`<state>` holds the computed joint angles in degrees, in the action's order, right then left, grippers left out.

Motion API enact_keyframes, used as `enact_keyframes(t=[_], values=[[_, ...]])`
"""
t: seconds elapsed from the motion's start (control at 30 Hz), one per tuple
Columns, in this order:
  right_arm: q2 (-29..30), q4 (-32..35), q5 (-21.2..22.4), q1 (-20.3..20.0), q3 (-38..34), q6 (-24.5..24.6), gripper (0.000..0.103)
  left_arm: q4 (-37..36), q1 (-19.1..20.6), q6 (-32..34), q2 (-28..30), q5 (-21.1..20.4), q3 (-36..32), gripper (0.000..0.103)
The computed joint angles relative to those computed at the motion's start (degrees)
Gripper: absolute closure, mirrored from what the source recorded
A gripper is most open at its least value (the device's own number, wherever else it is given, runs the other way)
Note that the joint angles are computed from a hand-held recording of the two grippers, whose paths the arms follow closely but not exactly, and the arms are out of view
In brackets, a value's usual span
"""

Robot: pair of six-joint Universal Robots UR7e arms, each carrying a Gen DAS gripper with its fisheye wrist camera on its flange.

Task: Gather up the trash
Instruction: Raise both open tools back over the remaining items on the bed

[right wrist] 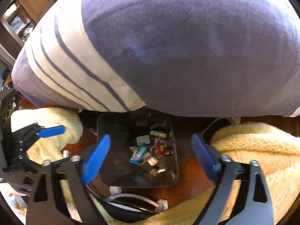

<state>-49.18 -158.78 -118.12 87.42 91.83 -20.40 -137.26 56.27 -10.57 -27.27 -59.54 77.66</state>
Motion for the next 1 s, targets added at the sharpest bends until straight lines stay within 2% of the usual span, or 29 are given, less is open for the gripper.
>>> enact_keyframes(t=[0.03,0.13,0.3,0.53,0.67,0.83,1.0], values=[[0.09,-0.73,-0.90,0.17,-0.12,-0.45,0.004,-0.24,-0.16,0.17,-0.23,0.56,0.09,0.009],[-0.32,-1.67,-1.27,0.43,-0.59,-1.02,0.004,-2.03,-0.74,0.74,-1.50,1.87,0.70,0.008],[-2.04,-2.72,0.78,1.05,-1.14,-1.47,0.004,-6.22,-1.59,1.53,-3.69,3.30,1.55,0.008],[-2.76,-6.78,2.93,3.63,-4.37,-6.00,0.004,-11.25,-3.02,5.55,-5.14,7.64,-0.63,0.008],[-0.84,-6.91,2.13,4.59,-9.56,-8.25,0.004,-10.89,-3.17,8.49,-3.47,10.57,-5.46,0.008],[2.64,-6.41,1.18,5.31,-16.92,-10.96,0.004,-9.15,-2.52,11.61,-0.12,11.70,-13.47,0.008],[8.18,-3.32,0.24,5.58,-27.99,-11.34,0.004,-5.13,-1.69,15.12,6.09,12.17,-26.79,0.008]])
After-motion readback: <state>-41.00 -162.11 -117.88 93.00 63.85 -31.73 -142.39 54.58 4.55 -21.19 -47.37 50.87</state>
